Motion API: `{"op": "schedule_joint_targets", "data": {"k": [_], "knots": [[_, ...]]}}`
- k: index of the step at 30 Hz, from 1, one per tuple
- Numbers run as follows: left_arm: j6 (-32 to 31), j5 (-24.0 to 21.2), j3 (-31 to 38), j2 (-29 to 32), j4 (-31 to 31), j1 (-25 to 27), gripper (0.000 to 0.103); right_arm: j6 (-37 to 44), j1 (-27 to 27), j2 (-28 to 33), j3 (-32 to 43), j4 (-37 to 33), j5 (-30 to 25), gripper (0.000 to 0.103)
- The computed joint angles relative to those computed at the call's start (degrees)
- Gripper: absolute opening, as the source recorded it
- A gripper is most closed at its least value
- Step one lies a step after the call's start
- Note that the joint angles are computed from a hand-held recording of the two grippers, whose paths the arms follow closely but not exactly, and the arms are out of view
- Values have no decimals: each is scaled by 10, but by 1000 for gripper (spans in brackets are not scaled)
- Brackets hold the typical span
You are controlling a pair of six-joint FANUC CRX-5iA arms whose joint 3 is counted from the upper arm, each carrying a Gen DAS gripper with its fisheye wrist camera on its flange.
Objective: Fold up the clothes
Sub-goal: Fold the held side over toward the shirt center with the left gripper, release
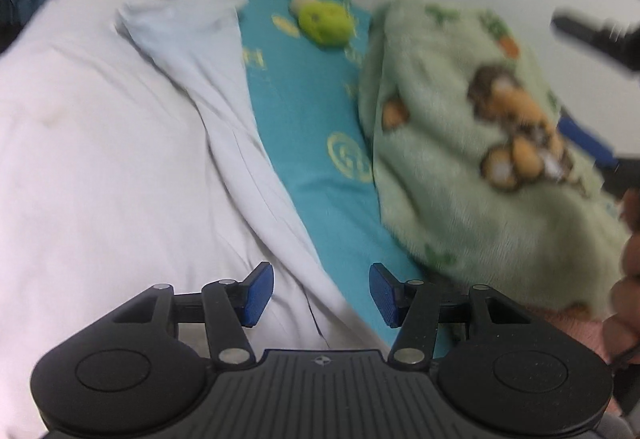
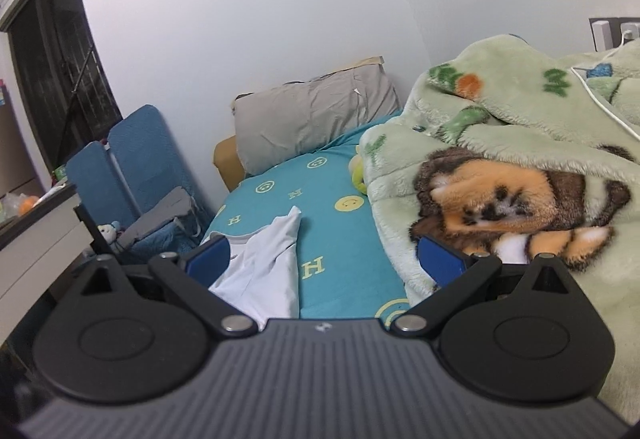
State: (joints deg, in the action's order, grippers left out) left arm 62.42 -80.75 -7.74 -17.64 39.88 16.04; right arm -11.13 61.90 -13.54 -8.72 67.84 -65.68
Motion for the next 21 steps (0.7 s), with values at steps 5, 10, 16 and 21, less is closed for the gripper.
{"op": "schedule_joint_targets", "data": {"k": [5,10,16,21], "knots": [[-43,-1,-3,23,-20,-18,7,12,-8,4,1,-13,7,102],[-32,-81,8,51,81,62,5,18,-16,8,5,-31,12,102],[-3,-136,95,96,10,147,6,38,-18,19,16,-49,18,102],[-14,-143,80,89,-16,181,25,77,-12,37,37,-75,11,102]]}}
